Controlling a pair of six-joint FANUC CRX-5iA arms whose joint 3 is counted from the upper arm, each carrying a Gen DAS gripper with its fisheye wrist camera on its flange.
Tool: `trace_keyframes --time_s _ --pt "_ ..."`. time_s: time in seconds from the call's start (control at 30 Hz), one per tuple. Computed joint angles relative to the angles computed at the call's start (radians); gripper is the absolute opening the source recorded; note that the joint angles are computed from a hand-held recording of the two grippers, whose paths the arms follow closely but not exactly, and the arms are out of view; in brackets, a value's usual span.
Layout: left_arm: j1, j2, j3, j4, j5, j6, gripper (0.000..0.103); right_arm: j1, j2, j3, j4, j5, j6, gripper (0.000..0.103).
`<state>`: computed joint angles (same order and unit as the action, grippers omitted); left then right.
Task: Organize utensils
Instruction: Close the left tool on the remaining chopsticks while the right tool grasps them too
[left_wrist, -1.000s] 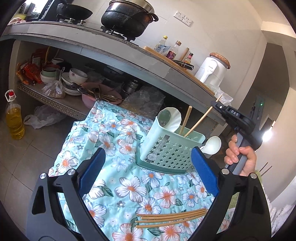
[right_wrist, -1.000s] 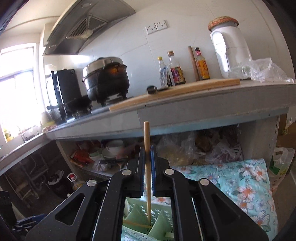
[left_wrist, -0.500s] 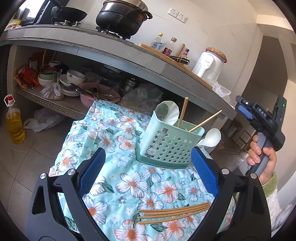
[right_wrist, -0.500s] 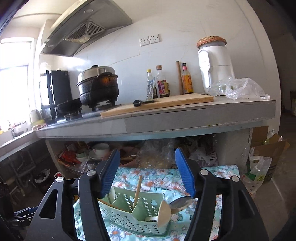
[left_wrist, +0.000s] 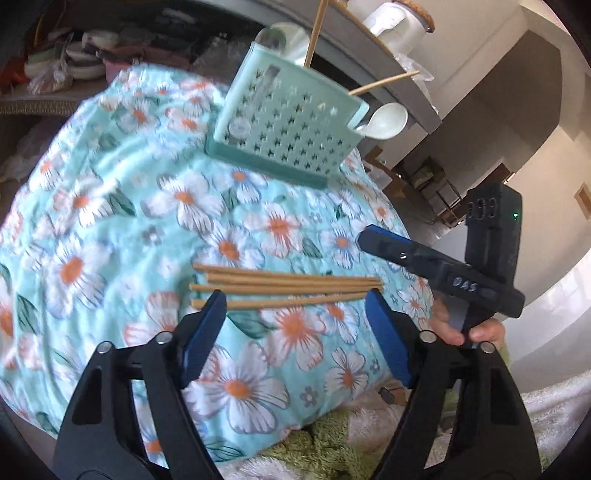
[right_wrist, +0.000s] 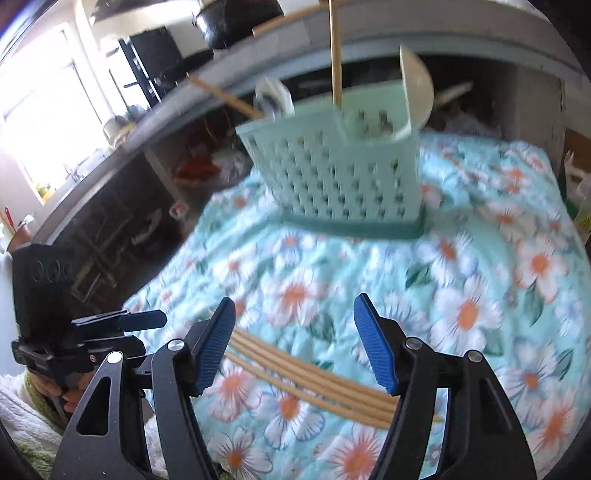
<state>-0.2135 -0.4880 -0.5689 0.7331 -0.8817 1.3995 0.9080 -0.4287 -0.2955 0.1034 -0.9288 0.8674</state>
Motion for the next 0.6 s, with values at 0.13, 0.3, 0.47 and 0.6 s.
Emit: trace_keyframes --time_s 0.13,0.3,0.47,0.6 --pt "-0.033 0.037 -0.054 0.109 0.006 0.005 0.047 -0.053 0.03 0.021 -0.092 -0.031 0.063 0.059" --pt "-0.05 0.061 -0.149 0.292 0.047 0.036 0.044 -0.164 0.103 0.113 -0.259 -0.126 0.242 0.057" --pt "-0.072 0.062 -0.206 0.403 0.168 0.074 0.032 -0.174 0.098 0.114 -0.309 -0.162 0.267 0.048" --pt "-0.056 0.093 -0.151 0.292 0.177 0.155 0.018 -0.165 0.057 0.077 -0.323 -0.151 0.223 0.03"
